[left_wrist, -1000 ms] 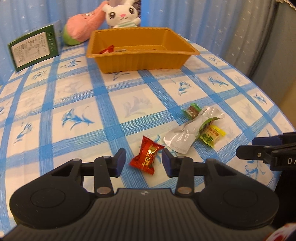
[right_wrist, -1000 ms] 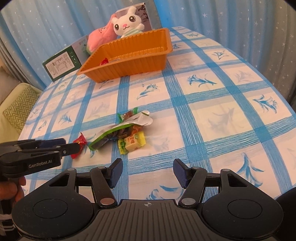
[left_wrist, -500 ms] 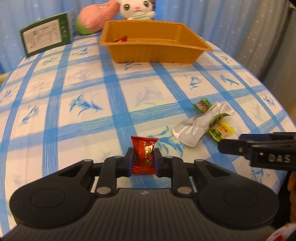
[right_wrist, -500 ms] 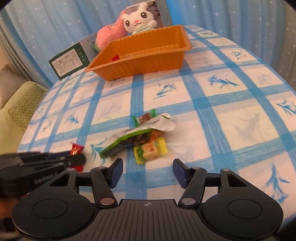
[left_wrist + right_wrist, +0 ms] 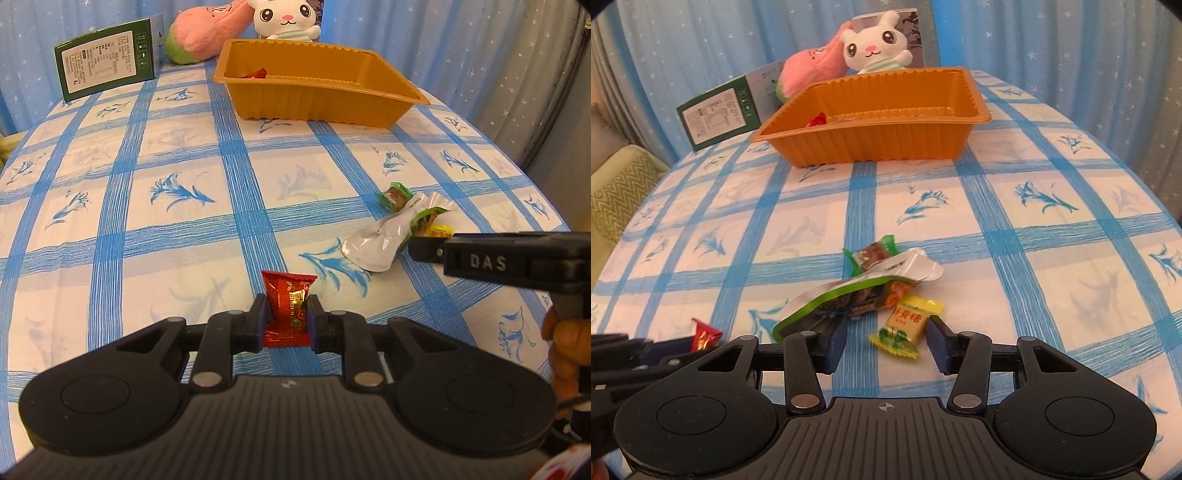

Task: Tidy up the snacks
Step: 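Grasp the small red candy with the left tool while the right tool grasps the yellow-green packet, then carry both held snacks over the orange tray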

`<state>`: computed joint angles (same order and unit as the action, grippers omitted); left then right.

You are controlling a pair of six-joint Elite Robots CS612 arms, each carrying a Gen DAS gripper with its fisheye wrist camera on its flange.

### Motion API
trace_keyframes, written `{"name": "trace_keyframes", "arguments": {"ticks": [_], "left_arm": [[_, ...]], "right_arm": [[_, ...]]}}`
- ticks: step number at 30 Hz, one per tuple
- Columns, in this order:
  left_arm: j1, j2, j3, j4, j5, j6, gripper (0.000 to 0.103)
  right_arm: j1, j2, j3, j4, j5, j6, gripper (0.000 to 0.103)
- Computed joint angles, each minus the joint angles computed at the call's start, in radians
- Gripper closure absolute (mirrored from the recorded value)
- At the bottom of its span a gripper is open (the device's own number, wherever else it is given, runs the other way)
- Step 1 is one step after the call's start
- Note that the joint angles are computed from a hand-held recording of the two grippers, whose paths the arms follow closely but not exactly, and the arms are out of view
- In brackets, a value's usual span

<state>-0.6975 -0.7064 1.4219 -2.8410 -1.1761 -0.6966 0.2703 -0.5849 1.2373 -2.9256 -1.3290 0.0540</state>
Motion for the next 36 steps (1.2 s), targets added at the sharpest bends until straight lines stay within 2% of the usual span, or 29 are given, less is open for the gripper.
{"name": "trace_keyframes", "arguments": {"ticks": [4, 6, 9, 16, 19, 27, 29, 36], "left_arm": [[0.000, 0.000, 0.002, -0.005, 0.002, 0.002, 0.083], [-0.001, 0.000, 0.002, -0.004, 0.005, 0.004, 0.083], [-0.003, 0.001, 0.001, -0.004, 0.011, 0.003, 0.083], [-0.009, 0.004, -0.001, 0.003, 0.037, 0.025, 0.082], [-0.013, 0.006, -0.001, 0.005, 0.053, 0.037, 0.075], [-0.012, 0.009, -0.004, 0.002, 0.054, 0.062, 0.075], [-0.012, 0.009, -0.003, 0.000, 0.053, 0.063, 0.079], [-0.020, 0.003, 0.004, -0.010, 0.054, 0.055, 0.080]], "right_arm": [[0.007, 0.005, -0.008, 0.000, -0.040, -0.063, 0.058], [0.011, 0.004, 0.001, -0.018, -0.067, -0.108, 0.072], [0.004, 0.000, 0.015, -0.033, -0.061, -0.121, 0.077], [-0.005, -0.019, 0.047, -0.035, -0.046, -0.136, 0.080], [-0.008, -0.028, 0.062, -0.039, -0.040, -0.131, 0.082], [-0.009, -0.032, 0.074, -0.049, -0.042, -0.144, 0.082], [-0.009, -0.031, 0.074, -0.051, -0.046, -0.154, 0.082], [-0.006, -0.032, 0.073, -0.041, -0.047, -0.175, 0.082]]}}
